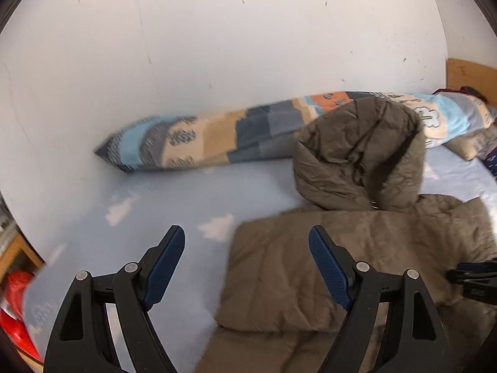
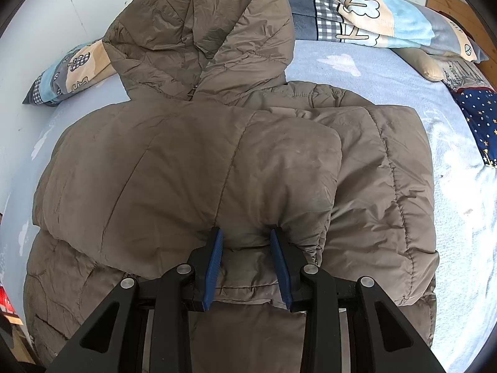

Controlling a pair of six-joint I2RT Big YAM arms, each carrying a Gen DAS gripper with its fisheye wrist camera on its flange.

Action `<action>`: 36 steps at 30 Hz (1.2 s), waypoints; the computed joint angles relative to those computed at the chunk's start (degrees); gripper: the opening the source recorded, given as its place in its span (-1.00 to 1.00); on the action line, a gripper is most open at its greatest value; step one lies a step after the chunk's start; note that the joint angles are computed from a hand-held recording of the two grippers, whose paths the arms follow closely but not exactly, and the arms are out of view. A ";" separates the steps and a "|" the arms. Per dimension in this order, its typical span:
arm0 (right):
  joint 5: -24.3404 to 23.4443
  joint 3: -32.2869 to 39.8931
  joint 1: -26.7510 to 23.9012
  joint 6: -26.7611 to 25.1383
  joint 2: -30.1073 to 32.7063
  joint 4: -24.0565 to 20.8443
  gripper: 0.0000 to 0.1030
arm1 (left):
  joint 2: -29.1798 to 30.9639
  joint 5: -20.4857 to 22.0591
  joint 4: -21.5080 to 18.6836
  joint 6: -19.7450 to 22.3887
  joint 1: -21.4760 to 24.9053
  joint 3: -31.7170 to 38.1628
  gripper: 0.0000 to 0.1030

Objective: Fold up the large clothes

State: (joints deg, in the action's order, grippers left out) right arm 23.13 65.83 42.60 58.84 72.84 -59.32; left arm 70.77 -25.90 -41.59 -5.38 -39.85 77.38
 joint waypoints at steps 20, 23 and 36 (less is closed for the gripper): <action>0.40 0.32 0.27 0.31 0.39 -0.35 -0.32 | 1.15 -1.15 -5.89 -1.64 1.14 0.91 0.62; 0.40 0.32 0.26 0.29 0.37 -0.36 -0.32 | 1.17 -1.60 -5.87 -1.52 1.03 0.84 0.62; 2.96 2.08 1.50 1.75 -0.26 -2.01 -0.28 | 1.77 -2.16 -5.50 -0.40 1.43 0.78 0.62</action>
